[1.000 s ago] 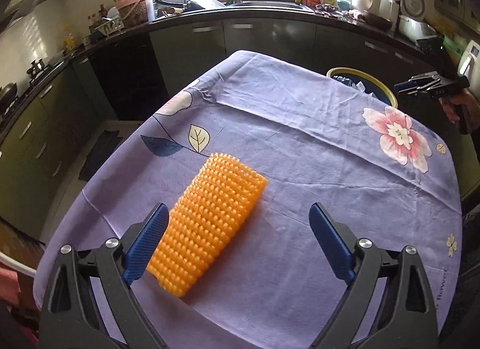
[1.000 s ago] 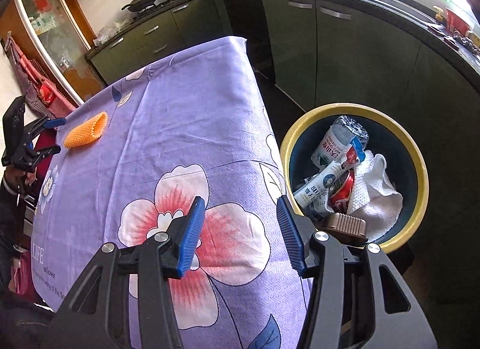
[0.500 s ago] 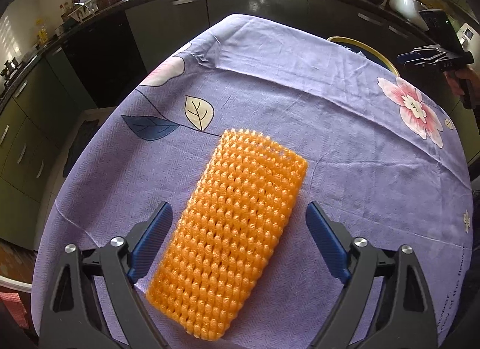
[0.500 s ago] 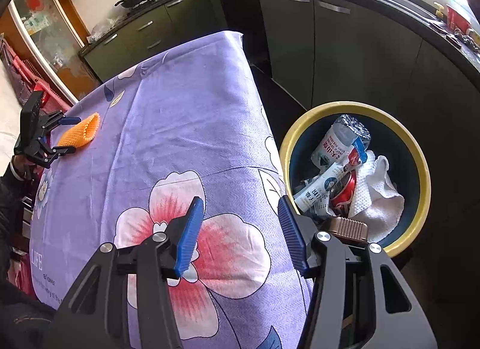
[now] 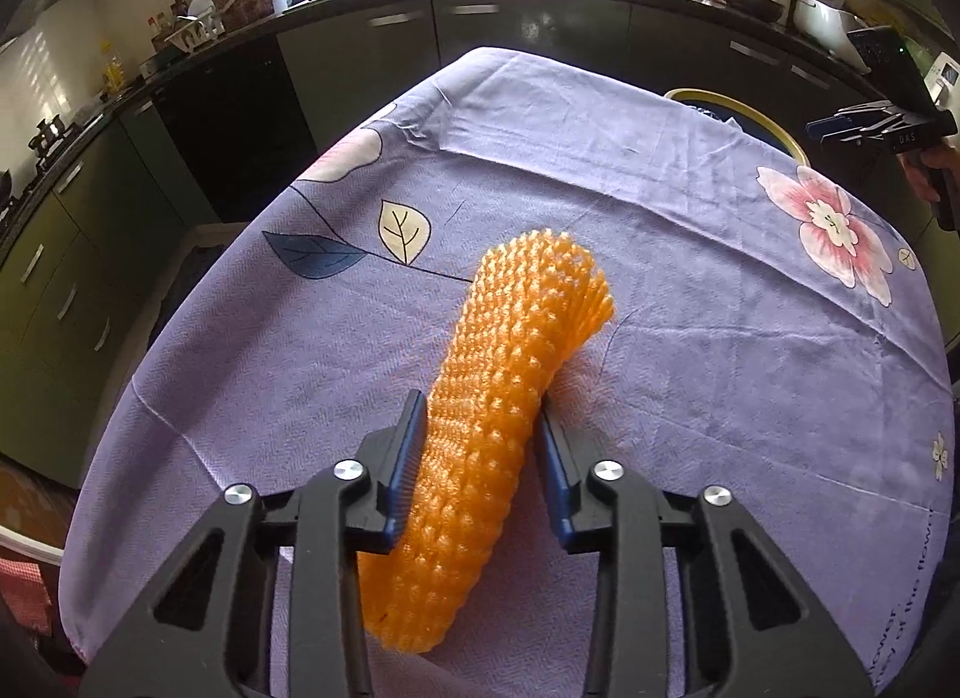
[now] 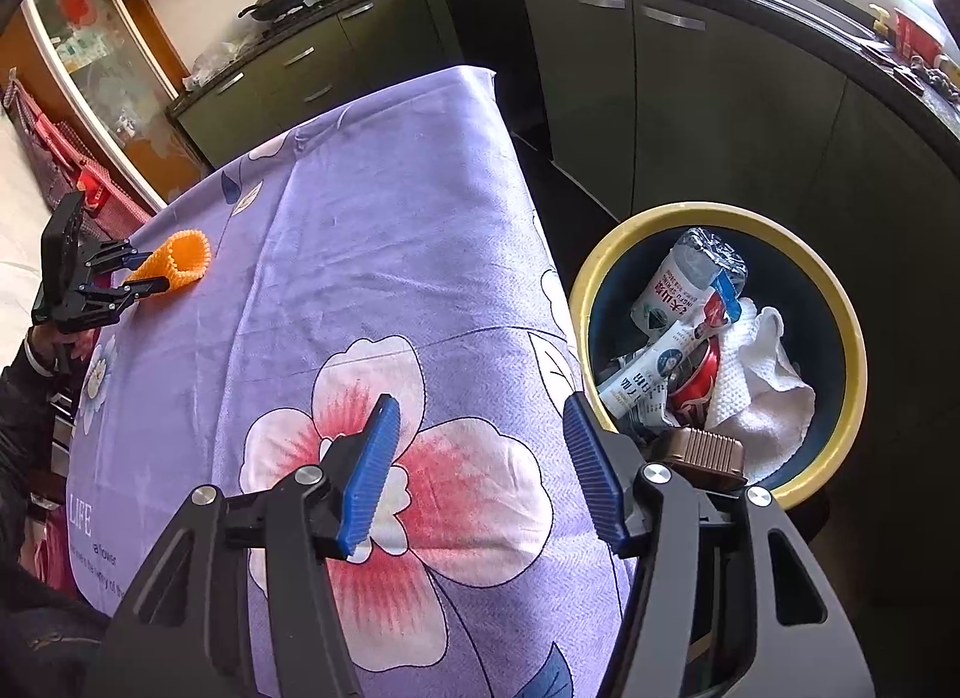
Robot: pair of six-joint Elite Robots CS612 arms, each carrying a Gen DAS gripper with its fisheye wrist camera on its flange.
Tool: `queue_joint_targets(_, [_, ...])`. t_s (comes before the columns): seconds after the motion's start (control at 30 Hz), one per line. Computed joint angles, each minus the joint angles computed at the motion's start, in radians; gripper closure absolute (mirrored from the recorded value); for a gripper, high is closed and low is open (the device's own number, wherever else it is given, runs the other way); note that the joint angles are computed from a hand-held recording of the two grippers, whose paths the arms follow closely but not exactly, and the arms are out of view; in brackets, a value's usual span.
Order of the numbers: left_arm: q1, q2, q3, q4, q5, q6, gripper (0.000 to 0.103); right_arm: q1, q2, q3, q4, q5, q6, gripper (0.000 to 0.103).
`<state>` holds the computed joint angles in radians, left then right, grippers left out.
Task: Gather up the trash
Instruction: 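Lift the orange roller, carry it over the bin and open the left gripper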
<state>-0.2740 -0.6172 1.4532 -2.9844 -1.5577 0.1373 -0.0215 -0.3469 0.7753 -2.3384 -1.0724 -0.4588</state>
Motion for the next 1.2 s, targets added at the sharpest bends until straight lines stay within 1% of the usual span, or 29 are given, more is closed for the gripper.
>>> queue_joint_targets(0.03, [-0.004,-0.003,0.006,-0.006,0.012,-0.006,0.078,-0.001,-0.002,0.005,-0.002,0.004,-0.003,0.046])
queue_joint_targets(0.13, [-0.016,-0.016,0.03,-0.024,0.045,-0.024,0.086,-0.005,-0.011,0.022,-0.007,0.017,-0.011,0.046])
queue_joint_targets(0.23, [-0.028,-0.031,0.057,-0.046,0.059,-0.039,0.09,-0.01,-0.021,0.044,-0.011,0.033,-0.022,0.046])
queue_joint_targets(0.43, [-0.069,-0.065,0.11,-0.071,0.119,-0.084,0.09,-0.026,-0.045,0.095,-0.036,0.063,-0.039,0.046])
queue_joint_targets(0.53, [-0.095,-0.084,0.139,-0.09,0.158,-0.111,0.09,-0.035,-0.061,0.128,-0.055,0.075,-0.05,0.045])
queue_joint_targets(0.73, [-0.156,-0.124,0.19,-0.127,0.218,-0.167,0.09,-0.059,-0.087,0.187,-0.083,0.107,-0.075,0.045])
queue_joint_targets(0.9, [-0.208,-0.142,0.202,-0.132,0.257,-0.207,0.09,-0.081,-0.108,0.235,-0.119,0.124,-0.092,0.044])
queue_joint_targets(1.03, [-0.241,-0.139,0.167,-0.116,0.24,-0.223,0.09,-0.105,-0.131,0.29,-0.206,0.13,-0.07,0.039])
queue_joint_targets(1.1, [-0.251,-0.129,0.13,-0.102,0.204,-0.22,0.09,-0.116,-0.144,0.322,-0.262,0.118,-0.056,0.039])
queue_joint_targets(1.2, [-0.261,-0.096,0.045,-0.073,0.146,-0.206,0.09,-0.136,-0.162,0.37,-0.33,0.126,-0.034,0.039])
